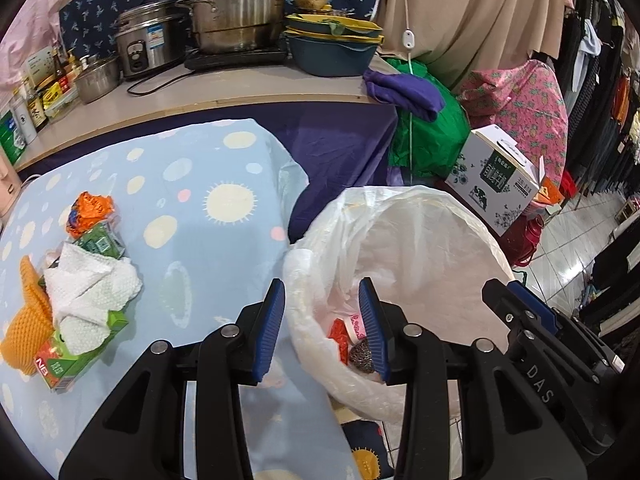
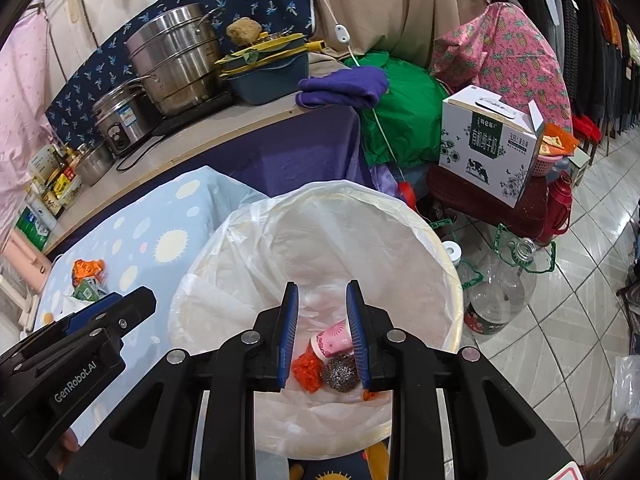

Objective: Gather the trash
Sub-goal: 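Move both tools back over the remaining trash on the table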

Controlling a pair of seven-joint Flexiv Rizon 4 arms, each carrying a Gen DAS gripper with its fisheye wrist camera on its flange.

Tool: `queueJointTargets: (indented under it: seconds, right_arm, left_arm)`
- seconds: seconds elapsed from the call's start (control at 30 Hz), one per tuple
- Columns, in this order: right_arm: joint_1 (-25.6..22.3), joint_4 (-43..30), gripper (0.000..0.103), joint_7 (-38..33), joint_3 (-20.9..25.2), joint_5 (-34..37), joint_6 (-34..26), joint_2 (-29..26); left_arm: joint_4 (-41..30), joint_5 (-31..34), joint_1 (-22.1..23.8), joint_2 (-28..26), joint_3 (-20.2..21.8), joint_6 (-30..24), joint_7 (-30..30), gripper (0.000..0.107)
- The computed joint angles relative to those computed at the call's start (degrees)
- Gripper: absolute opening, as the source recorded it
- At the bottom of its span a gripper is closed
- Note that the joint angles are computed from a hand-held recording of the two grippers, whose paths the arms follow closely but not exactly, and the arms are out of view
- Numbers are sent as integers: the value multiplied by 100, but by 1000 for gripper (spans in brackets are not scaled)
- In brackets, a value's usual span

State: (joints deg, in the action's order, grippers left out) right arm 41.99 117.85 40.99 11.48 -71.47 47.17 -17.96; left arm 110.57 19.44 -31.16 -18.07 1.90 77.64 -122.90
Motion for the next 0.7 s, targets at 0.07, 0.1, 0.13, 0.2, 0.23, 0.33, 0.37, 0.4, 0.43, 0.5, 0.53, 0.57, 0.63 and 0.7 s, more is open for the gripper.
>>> queueJointTargets:
  seconds: [0.07,0.1,0.13,0.2,0.23,0.33,0.37,0.4,0.43,0.5,0.53,0.57,0.63,0.7]
  right_arm:
    - [57,-114,31,-86,9,8,-64,-53]
    - [106,-202,34,-159,14,29,-127,-96]
    - [137,-267,36,-218,10,39,-151,-128]
    - [221,-432,38,-357,1,73,-203,-223]
    - [263,-514,38,-416,-9,91,-219,-270]
    - [419,-803,42,-647,-49,162,-283,-441]
    - [474,-904,43,-725,-65,184,-294,-501]
    - [523,-988,45,-794,-86,202,-301,-552]
    - [581,-1094,47,-879,-106,229,-318,-618]
    - [691,-1301,49,-1040,-151,290,-325,-752]
    - [745,-1410,49,-1124,-174,320,-310,-825]
    - [805,-1524,50,-1219,-197,359,-308,-901]
    - [919,-1726,50,-1387,-252,437,-294,-1040]
    - [1032,-1941,52,-1552,-312,514,-253,-1189]
  left_arm:
    - [114,38,29,108,74,14,-57,37]
    - [162,75,44,156,103,12,-94,37]
    - [212,110,72,214,133,-8,-128,37]
    - [324,154,165,326,141,-32,-174,37]
    - [401,179,221,399,151,-40,-202,37]
    - [629,247,418,608,146,-28,-279,41]
    - [697,334,465,684,178,-31,-366,47]
    - [749,424,518,747,190,-29,-442,51]
    - [797,588,555,832,243,-65,-581,53]
    - [902,766,701,972,227,-104,-725,55]
    - [1004,778,814,1057,207,-104,-718,55]
    - [1089,782,919,1125,178,-106,-714,57]
    - [1284,777,1140,1272,135,-92,-703,61]
    - [1464,850,1344,1413,111,-57,-760,67]
